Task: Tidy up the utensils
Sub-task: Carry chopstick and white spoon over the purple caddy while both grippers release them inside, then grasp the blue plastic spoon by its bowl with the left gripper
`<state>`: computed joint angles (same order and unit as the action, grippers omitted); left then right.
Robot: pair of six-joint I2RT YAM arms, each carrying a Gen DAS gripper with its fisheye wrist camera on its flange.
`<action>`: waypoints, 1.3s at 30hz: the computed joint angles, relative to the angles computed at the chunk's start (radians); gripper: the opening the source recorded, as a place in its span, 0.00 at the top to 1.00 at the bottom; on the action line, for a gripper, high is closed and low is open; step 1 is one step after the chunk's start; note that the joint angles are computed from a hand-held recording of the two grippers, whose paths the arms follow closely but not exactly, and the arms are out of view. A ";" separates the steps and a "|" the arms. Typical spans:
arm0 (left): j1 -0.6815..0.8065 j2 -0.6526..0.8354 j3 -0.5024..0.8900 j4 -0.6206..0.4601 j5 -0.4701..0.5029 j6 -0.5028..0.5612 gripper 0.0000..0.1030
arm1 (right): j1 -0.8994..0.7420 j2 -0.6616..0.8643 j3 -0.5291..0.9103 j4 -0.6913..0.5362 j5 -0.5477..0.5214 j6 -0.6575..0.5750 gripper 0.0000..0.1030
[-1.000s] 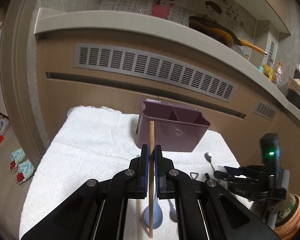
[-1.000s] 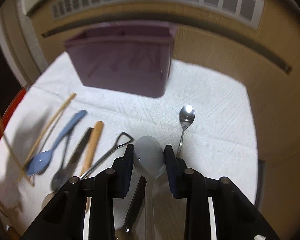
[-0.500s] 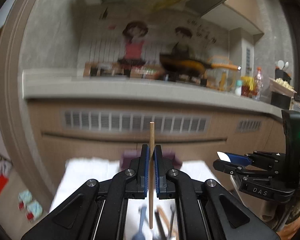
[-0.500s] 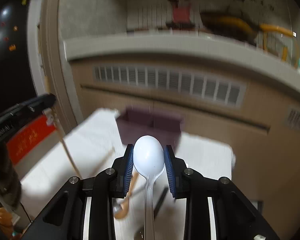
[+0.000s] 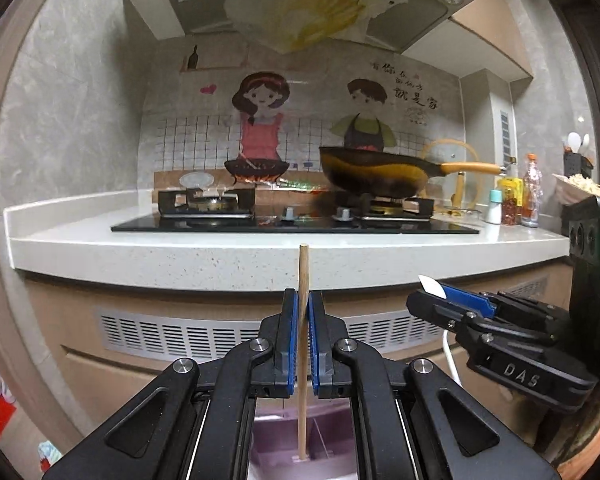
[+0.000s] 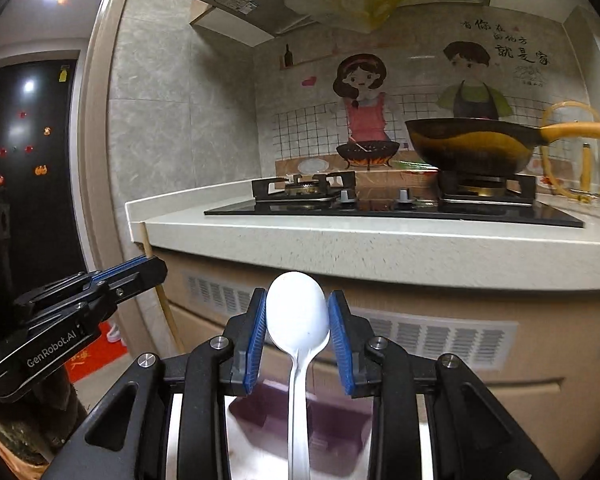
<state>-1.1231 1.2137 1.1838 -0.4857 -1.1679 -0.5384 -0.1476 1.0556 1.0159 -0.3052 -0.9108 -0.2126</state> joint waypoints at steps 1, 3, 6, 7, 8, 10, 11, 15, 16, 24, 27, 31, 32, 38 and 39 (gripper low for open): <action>0.042 -0.007 -0.030 0.052 0.047 0.028 0.95 | 0.021 0.026 -0.011 0.047 0.016 0.010 0.72; 0.126 -0.011 -0.088 0.141 0.138 0.060 0.95 | 0.064 0.083 -0.032 0.142 0.051 0.036 0.72; 0.225 0.008 -0.164 0.237 0.253 0.067 0.95 | 0.127 0.175 -0.045 0.236 0.107 0.055 0.72; 0.260 0.017 -0.189 0.269 0.296 0.065 0.95 | 0.145 0.199 -0.056 0.275 0.130 0.065 0.72; 0.278 0.024 -0.215 0.295 0.320 0.061 0.95 | 0.161 0.228 -0.064 0.310 0.150 0.068 0.72; 0.315 0.040 -0.257 0.344 0.367 0.061 0.95 | 0.193 0.284 -0.085 0.372 0.192 0.064 0.72; 0.331 0.054 -0.272 0.362 0.387 0.059 0.95 | 0.203 0.307 -0.096 0.398 0.208 0.060 0.72; 0.367 0.107 -0.302 0.400 0.446 0.040 0.95 | 0.229 0.411 -0.116 0.459 0.267 0.035 0.72; 0.372 0.120 -0.305 0.402 0.463 0.032 0.95 | 0.229 0.436 -0.112 0.451 0.270 0.026 0.72; 0.385 0.176 -0.321 0.328 0.534 -0.083 0.68 | 0.187 0.487 -0.106 0.251 0.295 -0.133 0.70; 0.352 0.149 -0.347 0.287 0.505 -0.125 0.47 | 0.151 0.443 -0.138 0.210 0.291 -0.175 0.70; 0.276 0.067 -0.380 0.170 0.425 -0.219 0.31 | 0.082 0.351 -0.174 0.119 0.270 -0.236 0.59; 0.255 0.044 -0.386 0.128 0.407 -0.251 0.28 | 0.063 0.321 -0.186 0.097 0.269 -0.252 0.57; 0.073 -0.022 -0.426 -0.143 0.323 -0.514 0.24 | -0.085 0.130 -0.249 -0.112 0.245 -0.439 0.52; 0.040 -0.022 -0.434 -0.176 0.320 -0.561 0.23 | -0.107 0.112 -0.255 -0.141 0.242 -0.469 0.49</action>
